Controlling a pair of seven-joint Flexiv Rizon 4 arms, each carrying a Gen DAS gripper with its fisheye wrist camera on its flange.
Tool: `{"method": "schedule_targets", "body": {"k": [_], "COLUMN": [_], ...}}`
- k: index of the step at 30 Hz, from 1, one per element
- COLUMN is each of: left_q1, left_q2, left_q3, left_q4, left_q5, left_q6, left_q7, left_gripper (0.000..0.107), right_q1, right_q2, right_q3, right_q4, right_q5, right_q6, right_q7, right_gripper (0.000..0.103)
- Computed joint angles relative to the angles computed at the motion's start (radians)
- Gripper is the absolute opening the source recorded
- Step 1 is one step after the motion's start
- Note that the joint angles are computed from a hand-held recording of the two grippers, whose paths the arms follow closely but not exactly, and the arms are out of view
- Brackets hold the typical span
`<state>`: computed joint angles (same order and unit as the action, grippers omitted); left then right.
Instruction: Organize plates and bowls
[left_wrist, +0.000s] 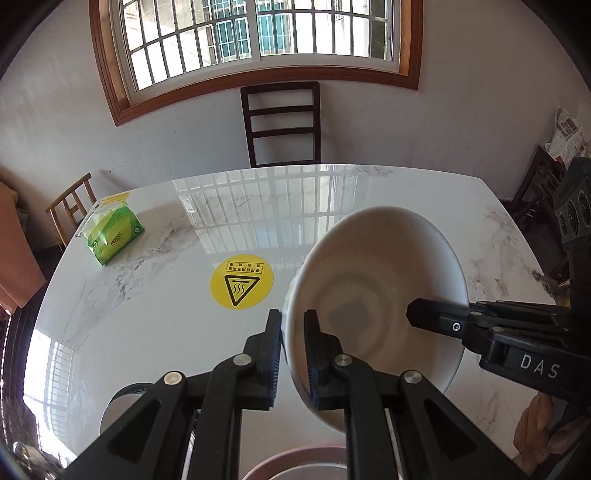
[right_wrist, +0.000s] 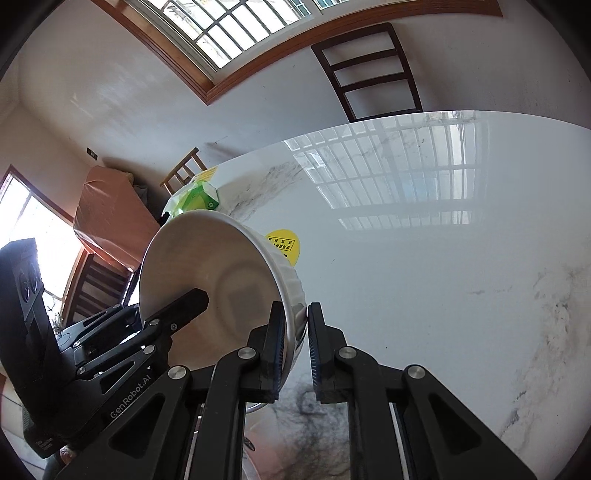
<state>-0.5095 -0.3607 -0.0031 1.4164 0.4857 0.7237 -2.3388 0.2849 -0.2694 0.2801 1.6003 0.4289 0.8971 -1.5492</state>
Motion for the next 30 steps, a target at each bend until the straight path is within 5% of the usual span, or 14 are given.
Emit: {"method": "schedule_targets", "body": {"k": [14, 30], "left_q1": [-0.016, 0.014], "left_q2": [0.229, 0.315], "left_q3": [-0.096, -0.165], "left_q4": [0.242, 0.393], "left_q5": [0.04, -0.013], "left_q6": [-0.025, -0.013], "left_q7": [-0.112, -0.151], "left_gripper": [0.014, 0.014], "right_q1": [0.057, 0.137], "right_q2": [0.272, 0.368], "right_q3": [-0.009, -0.027], "right_q4": [0.237, 0.353], "right_q5": [0.101, 0.071], "right_q6": [-0.034, -0.063], "right_q7": [-0.019, 0.048], "right_gripper": [0.013, 0.013]}}
